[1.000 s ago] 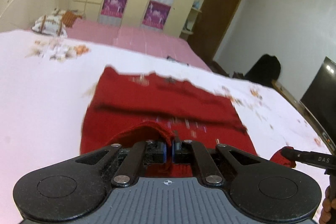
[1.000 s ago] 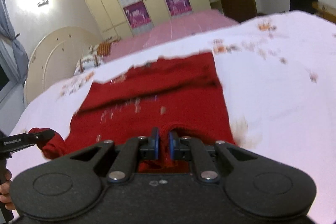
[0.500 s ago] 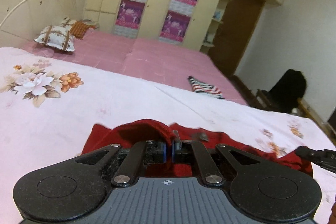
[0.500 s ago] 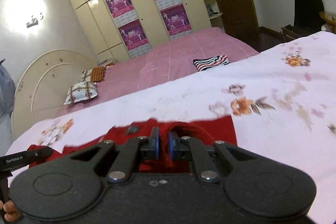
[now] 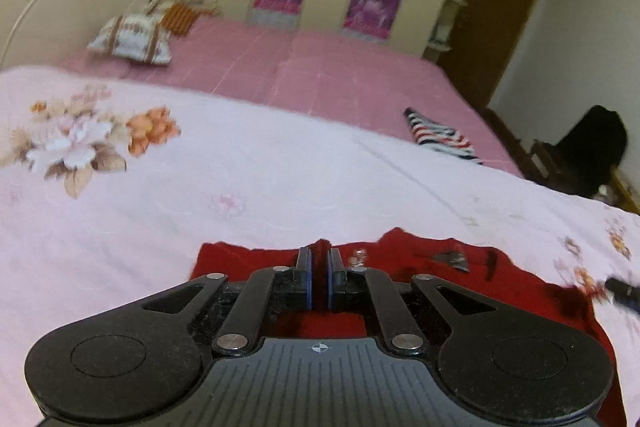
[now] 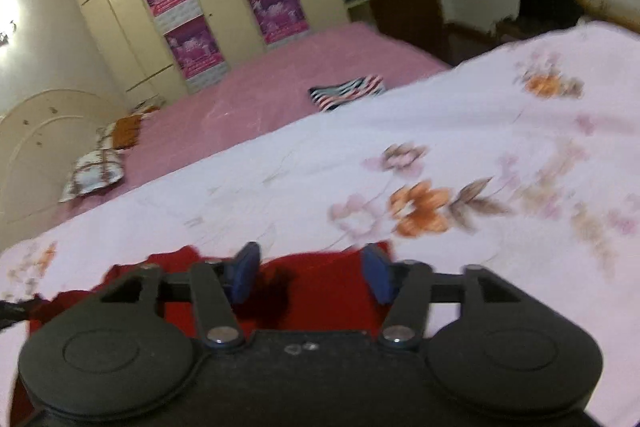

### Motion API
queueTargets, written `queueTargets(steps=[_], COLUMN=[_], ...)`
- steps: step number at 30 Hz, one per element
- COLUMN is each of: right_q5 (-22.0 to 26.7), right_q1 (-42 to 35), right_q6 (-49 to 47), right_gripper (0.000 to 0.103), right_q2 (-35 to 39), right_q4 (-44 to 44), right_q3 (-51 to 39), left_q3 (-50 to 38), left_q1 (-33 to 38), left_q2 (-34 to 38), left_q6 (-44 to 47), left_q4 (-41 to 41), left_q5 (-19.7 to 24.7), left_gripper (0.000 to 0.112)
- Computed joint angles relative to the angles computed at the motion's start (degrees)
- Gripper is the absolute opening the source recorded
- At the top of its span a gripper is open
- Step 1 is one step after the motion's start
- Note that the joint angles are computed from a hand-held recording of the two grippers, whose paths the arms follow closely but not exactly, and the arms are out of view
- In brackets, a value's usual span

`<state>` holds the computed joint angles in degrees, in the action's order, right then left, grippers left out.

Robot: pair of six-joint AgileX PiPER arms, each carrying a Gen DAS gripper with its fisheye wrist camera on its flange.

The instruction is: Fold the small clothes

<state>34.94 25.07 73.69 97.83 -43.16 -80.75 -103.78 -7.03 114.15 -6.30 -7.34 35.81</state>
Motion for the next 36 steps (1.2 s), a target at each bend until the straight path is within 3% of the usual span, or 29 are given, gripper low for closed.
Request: queueTargets(steps=[4, 6, 8, 11, 13, 15, 16, 17, 21, 22, 23, 25, 28, 32, 36], right_q5=[2.0, 0.1, -0.7, 1.0, 6.1, 8.3, 6.0, 3.7, 6.9, 5.7, 5.0, 4.6, 3.6, 5.4, 11.6], right_q1=[5.4, 6.7, 6.5, 6.3, 6.4, 5.5, 4.8, 3.9, 5.6, 5.7, 6.7, 9.6, 12.1, 15.8, 17.0], right_q6=[8.6, 4.6, -4.7, -10.6, -12.8, -11.9, -8.7, -6.3, -6.1, -4.8, -3.0, -1.5, -4.7, -5.3, -0.4], right_gripper=[0.047, 0.047, 0.043, 0.044, 0.044, 0.045, 0.056, 0.059, 0.056, 0.043, 0.042, 0.043, 0.041, 0.041, 0.045], right_q2=[-2.0, -1.1, 1.9, 6.1, 9.2, 11.0, 9.3, 7.7, 6.5, 5.1, 3.2, 0.1, -2.0, -1.3, -0.4], right_q4=[-13.9, -11.6, -3.5, 1.9, 1.8, -0.1, -1.2, -1.6, -2.1, -2.0, -3.0, -5.8, -2.0, -0.1, -4.0], right_q3=[2.3, 1.3, -2.0, -5.9, -8.6, -7.8, -4.3, -1.5, -2.0, -1.2, 0.1, 2.1, 2.6, 2.9, 2.4], left_q3=[7.7, 7.7, 4.9, 0.2, 2.2, 4.9, 6.3, 7.6, 10.1, 12.2, 14.9, 19.4, 23.7, 27.6, 27.1], left_q1=[-1.4, -2.8, -3.6, -3.7, -2.1, -0.7, -0.3, -0.3, -1.0, -1.5, -1.9, -2.4, -3.5, -5.6, -5.7], left_q2=[-5.0, -4.3, -1.7, 3.0, 3.2, 2.0, 1.3, 0.6, -2.2, -4.2, -6.6, -10.9, -14.6, -15.5, -15.3], left_q6=[7.4, 9.1, 7.4, -0.4, -2.1, -2.7, -1.9, -1.6, -4.8, -5.2, -4.4, 1.3, 6.1, 1.3, -1.1], left_q4=[-3.8, -3.6, -1.7, 4.4, 4.4, 3.9, 3.5, 4.5, 8.5, 9.5, 10.0, 6.1, 1.4, 5.9, 7.3], left_q5=[-4.1, -3.1, -0.6, 3.0, 0.3, -1.9, -2.7, -3.9, -4.0, -5.3, -6.9, -8.5, -8.0, -8.1, -7.1], left_gripper=[0.005, 0.005, 0.005, 0.005, 0.005, 0.004, 0.004, 0.004, 0.005, 0.005, 0.005, 0.005, 0.005, 0.005, 0.005])
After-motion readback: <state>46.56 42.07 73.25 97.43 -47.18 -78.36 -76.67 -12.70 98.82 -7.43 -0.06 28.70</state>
